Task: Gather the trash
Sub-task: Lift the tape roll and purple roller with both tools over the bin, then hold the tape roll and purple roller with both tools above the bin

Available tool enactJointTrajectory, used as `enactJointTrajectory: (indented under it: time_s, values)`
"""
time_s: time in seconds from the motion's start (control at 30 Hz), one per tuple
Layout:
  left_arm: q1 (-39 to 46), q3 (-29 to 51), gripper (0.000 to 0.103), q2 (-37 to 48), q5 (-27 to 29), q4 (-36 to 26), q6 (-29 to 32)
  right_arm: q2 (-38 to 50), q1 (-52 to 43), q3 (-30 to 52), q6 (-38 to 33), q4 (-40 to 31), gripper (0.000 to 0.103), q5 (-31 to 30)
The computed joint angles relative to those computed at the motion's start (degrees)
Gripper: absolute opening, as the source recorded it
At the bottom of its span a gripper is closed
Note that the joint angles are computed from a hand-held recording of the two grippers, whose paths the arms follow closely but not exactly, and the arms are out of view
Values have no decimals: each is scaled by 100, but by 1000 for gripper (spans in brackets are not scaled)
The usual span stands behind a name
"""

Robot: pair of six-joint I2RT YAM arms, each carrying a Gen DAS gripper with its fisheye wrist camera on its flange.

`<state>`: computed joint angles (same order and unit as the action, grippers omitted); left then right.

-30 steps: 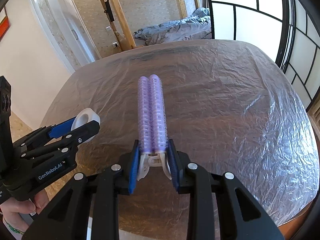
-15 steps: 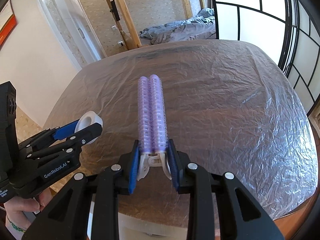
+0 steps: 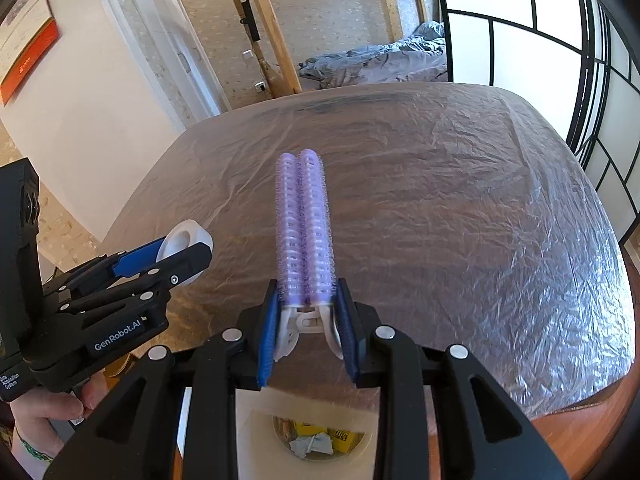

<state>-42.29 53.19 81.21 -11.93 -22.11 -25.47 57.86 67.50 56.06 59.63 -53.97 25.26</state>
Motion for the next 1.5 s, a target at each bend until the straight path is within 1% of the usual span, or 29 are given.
enactJointTrajectory:
  time_s: [0.2, 0.3, 0.4, 0.43, 0.5, 0.53, 0.63, 0.7, 0.73, 0.9, 1.0, 1.1, 1.2, 1.33, 1.43, 1.5]
  values:
    - [-302, -316, 51, -387, -245, -145, -362, -167, 808, -74, 684, -336, 28, 355]
    - [-486, -553, 51, -670, -354, -217, -542, -132, 1282, -34, 1142, -558, 28, 588]
    - [-625, -800, 51, -974, -400, -277, -625, 23, 1845, 102, 1785, -881, 28, 869]
    - [-669, -899, 51, -1091, -406, -287, -662, 126, 2112, 180, 2103, -1045, 28, 976]
    - [-740, -1006, 51, -1252, -397, -319, -730, 322, 2450, 319, 2499, -1256, 28, 1120]
    - [-766, -1091, 51, -1358, -393, -333, -738, 485, 2720, 435, 2837, -1439, 28, 1222]
    - [-909, -1385, 51, -1776, -396, -451, -762, 765, 3051, 607, 3372, -1612, 28, 1334]
    - [-990, -1549, 51, -2066, -382, -596, -768, 1031, 3312, 769, 3833, -1771, 28, 1394]
    - [-1048, -1635, 51, -2231, -377, -698, -782, 1257, 3552, 924, 4214, -1912, 28, 1446]
    - [-1262, -1987, 51, -2967, -356, -1098, -818, 2032, 4170, 1448, 5273, -2311, 28, 1432]
    - [-1428, -2072, 51, -3139, -365, -1248, -953, 2376, 4425, 1694, 5693, -2441, 28, 1325]
    - [-1705, -2162, 51, -3337, -435, -1451, -1201, 2630, 4526, 1853, 5813, -2447, 28, 1191]
    - [-2006, -2246, 51, -3422, -592, -1586, -1434, 2631, 4509, 1756, 5734, -2255, 28, 1118]
    - [-2230, -2301, 51, -3389, -722, -1645, -1729, 2537, 4395, 1564, 5481, -2023, 28, 987]
    - [-2299, -2356, 51, -3313, -775, -1621, -1787, 2560, 4394, 1546, 5449, -1998, 28, 913]
    - [-2310, -2427, 51, -3301, -748, -1568, -1873, 2481, 4340, 1377, 5353, -1811, 28, 808]
